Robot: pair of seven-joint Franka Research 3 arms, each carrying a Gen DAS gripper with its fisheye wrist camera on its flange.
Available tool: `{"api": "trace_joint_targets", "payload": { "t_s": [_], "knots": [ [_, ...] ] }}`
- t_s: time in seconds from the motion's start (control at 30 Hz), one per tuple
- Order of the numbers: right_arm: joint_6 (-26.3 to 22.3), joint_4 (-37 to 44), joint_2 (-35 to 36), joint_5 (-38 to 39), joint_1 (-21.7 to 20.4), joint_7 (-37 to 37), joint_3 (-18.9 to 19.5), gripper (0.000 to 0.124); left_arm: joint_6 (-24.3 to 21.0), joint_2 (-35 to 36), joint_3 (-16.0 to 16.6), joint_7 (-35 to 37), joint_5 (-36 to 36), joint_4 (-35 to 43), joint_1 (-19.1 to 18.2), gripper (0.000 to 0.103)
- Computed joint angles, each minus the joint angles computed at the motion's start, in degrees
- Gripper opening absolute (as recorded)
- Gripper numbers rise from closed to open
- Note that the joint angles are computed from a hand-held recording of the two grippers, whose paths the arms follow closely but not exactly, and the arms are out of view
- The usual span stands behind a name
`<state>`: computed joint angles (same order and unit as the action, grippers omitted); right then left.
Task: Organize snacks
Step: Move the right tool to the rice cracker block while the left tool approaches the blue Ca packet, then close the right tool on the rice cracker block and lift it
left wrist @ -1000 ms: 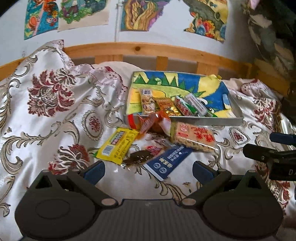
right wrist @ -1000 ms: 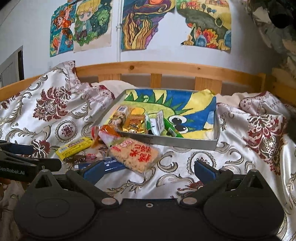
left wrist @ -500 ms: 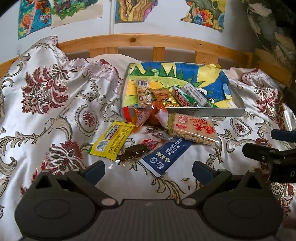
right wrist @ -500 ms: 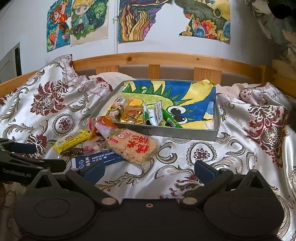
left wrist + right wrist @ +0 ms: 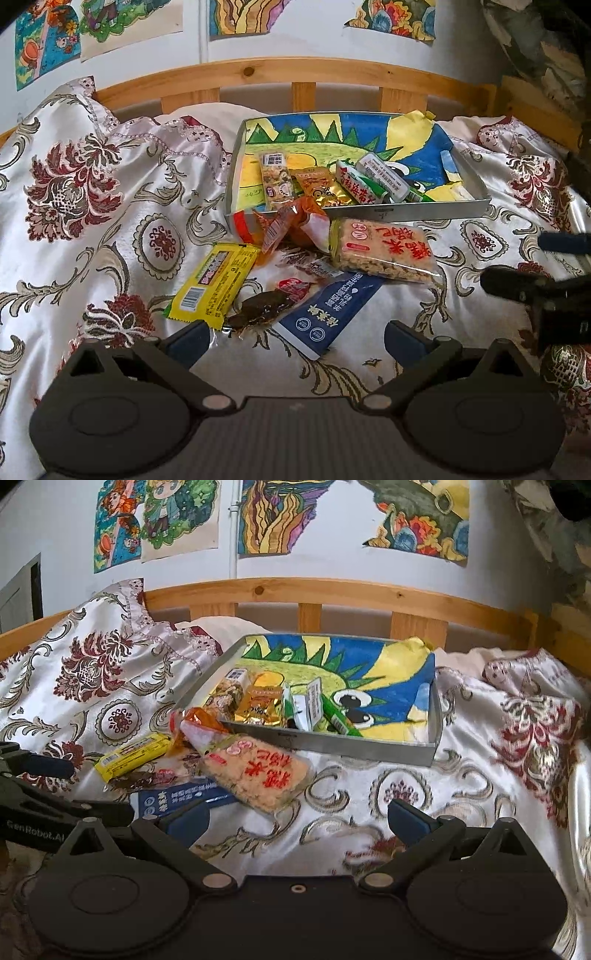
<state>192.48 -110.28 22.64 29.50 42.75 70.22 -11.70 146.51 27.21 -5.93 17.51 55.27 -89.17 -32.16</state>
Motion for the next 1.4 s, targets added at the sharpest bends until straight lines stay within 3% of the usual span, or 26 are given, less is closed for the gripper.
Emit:
{"api": "trace_joint_targets", "payload": {
  "t_s": [0.07, 0.27, 0.43, 0.5, 0.6, 0.73, 0.87, 0.93, 1.13, 1.2, 1.27, 1.4],
  "knots": [
    [-0.52, 1.35, 0.47, -1.84, -3.26, -0.48, 2.83, 0.102, 0.08, 0.36, -0.18, 1.02, -0.57, 0.39, 0.31, 0.103],
    [-4.79, 7.96, 3.50, -10.66, -20.70, -2.66, 19.52, 0.102, 0.04, 1.51, -0.30, 4.04, -3.01, 1.65, 0.91, 0.103],
    [-9.25, 13.76, 7.31, -13.41, -25.88, -5.50, 24.57, 0.102, -0.44, 2.98, -0.17, 6.37, -5.45, 3.29, 1.22, 0.103],
    [-11.56, 15.95, 8.99, -13.15, -29.14, -8.09, 28.43, 0.102, -0.51, 3.69, -0.20, 7.54, -6.65, 4.10, 1.42, 0.103],
    [-15.57, 20.14, 12.44, -12.45, -33.87, -15.36, 34.51, 0.102, -0.47, 4.77, -0.52, 10.96, -8.62, 5.33, 1.92, 0.103],
    [-22.84, 26.70, 16.98, -11.33, -37.20, -24.66, 39.29, 0.102, 0.86, 6.47, -1.90, 18.34, -13.01, 7.12, 3.52, 0.103],
    [-33.08, 36.11, 22.12, -10.60, -36.74, -30.49, 39.64, 0.102, 4.36, 7.78, -3.31, 26.12, -18.10, 7.77, 5.31, 0.103],
    [-36.71, 40.74, 24.44, -10.79, -35.03, -31.75, 37.99, 0.102, 5.15, 8.51, -4.33, 30.83, -21.05, 8.32, 6.27, 0.103],
    [-54.07, 59.14, 33.35, -9.90, -30.85, -32.10, 33.24, 0.102, 6.42, 10.47, -6.19, 42.50, -28.81, 9.96, 7.89, 0.103],
    [-56.05, 61.50, 34.42, -8.87, -30.06, -32.77, 31.96, 0.100, 6.74, 11.08, -6.78, 45.92, -30.78, 10.50, 8.35, 0.103],
    [-56.11, 61.58, 34.31, -7.50, -29.54, -33.18, 30.58, 0.088, 6.53, 11.53, -6.40, 48.16, -31.57, 11.18, 7.97, 0.103],
    [-55.06, 58.30, 32.04, -3.37, -29.47, -33.64, 28.39, 0.082, 6.62, 12.89, -7.85, 53.52, -35.07, 12.88, 9.00, 0.103]
  ]
}}
